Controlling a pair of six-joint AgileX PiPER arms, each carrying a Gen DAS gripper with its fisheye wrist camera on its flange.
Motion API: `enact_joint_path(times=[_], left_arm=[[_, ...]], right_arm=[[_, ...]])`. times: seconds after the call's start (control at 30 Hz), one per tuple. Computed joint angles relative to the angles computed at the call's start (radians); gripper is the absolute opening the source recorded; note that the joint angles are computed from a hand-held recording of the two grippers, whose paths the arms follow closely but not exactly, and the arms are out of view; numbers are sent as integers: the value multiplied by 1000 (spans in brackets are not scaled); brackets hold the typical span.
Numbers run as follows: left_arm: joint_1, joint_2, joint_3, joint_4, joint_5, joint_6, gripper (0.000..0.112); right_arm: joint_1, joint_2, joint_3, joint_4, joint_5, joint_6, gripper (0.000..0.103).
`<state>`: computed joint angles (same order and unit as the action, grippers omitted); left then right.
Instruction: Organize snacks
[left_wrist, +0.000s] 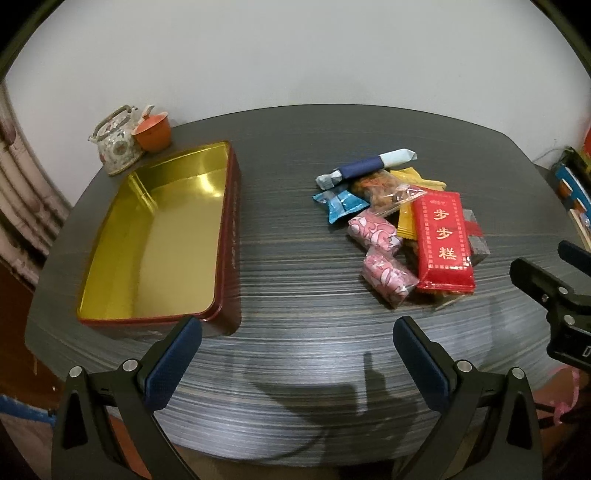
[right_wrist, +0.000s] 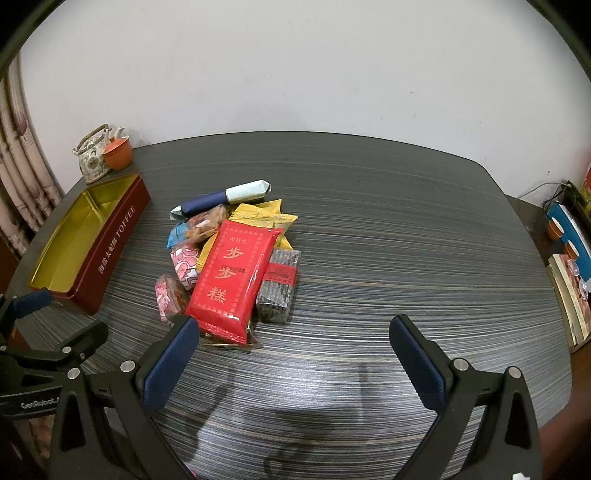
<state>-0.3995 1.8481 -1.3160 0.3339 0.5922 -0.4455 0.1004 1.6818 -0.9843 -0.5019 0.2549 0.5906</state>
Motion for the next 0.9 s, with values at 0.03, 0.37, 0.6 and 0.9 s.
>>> enact_joint_path(times=[0.03,0.37,0.6,0.9], left_arm=[[0,2,-3,-8,5,9,103],[7,15,-31,-70,42,57,103],[12,20,-34,-67,52,42,103],[18,26,-37,-65,60,42,103]], right_arm=[[-2,0,0,7,-1,-8,102],[-2,1,-1,4,-2,-1,102],[-7,1,-1,9,-6,-4,102],[-8,2,0,8,-8,-4,102]])
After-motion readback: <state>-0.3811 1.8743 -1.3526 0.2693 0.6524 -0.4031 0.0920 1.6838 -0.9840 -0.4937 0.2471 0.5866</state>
